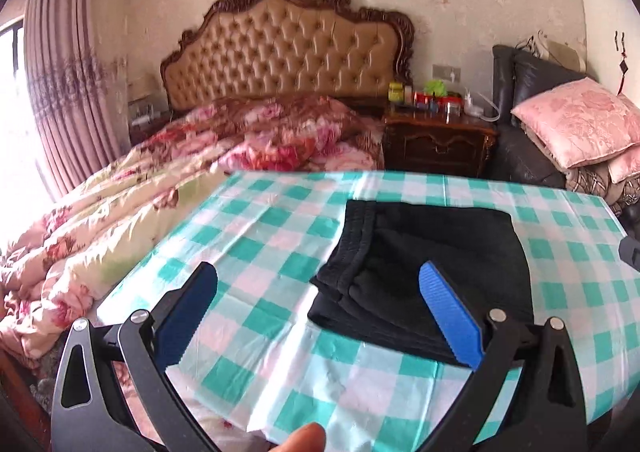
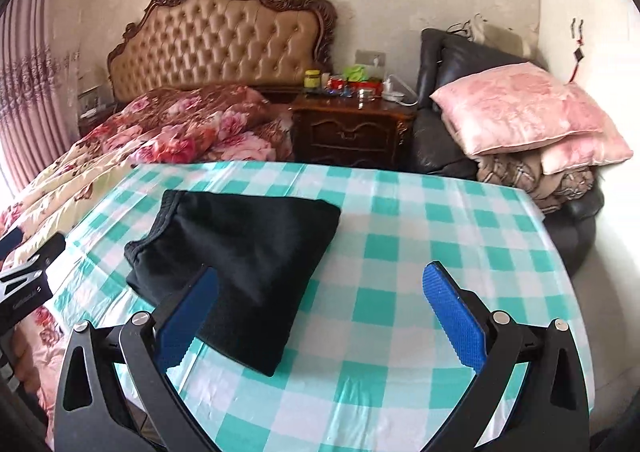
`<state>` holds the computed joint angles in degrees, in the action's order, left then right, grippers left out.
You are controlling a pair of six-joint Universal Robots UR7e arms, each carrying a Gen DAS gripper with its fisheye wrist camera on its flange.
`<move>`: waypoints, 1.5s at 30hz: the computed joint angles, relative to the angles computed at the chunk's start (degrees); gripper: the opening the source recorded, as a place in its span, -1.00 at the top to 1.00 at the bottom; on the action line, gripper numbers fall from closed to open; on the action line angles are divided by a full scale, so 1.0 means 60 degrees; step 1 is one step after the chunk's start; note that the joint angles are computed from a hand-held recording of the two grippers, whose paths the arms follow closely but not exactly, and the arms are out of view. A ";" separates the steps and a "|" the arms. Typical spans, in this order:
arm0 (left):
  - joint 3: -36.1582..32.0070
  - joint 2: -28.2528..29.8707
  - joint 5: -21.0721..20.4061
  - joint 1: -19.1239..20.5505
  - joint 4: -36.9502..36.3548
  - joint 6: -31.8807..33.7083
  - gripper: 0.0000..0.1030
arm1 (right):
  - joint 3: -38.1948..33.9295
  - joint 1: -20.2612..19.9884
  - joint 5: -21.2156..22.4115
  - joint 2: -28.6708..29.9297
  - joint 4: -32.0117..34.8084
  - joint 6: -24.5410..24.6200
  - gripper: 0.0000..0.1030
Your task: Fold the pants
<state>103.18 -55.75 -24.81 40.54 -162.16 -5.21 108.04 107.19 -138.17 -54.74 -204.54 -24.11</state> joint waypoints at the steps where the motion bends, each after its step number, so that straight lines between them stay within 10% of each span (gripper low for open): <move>1: -0.0075 -0.0080 0.0082 -0.0027 0.0784 -0.0521 -0.97 | 0.0010 0.0006 0.0026 0.0006 -0.0131 -0.0102 -0.92; 9: 0.0009 0.0645 0.1594 -0.0357 -0.0043 0.1061 -0.97 | -0.0013 0.0156 0.0114 0.0310 -0.2115 -0.1505 -0.92; 15: 0.0328 0.0609 0.0945 -0.0407 -0.1215 0.1634 -0.97 | -0.0005 0.0207 0.0129 0.0404 -0.3350 -0.2036 -0.92; 21: 0.0524 -0.0180 -0.1271 -0.0065 -0.0340 0.0061 -0.97 | 0.0199 0.0068 0.0212 0.0123 -0.2211 -0.0941 -0.92; 33: 0.0161 -0.0033 -0.1529 0.0593 0.2385 -0.1784 -0.97 | 0.0187 -0.0401 0.0380 0.0427 0.2356 0.1244 -0.92; 45: 0.0390 -0.0081 -0.1599 0.0532 0.2491 -0.1917 -0.97 | 0.0747 -0.0223 0.0346 0.0613 0.1170 0.0955 -0.92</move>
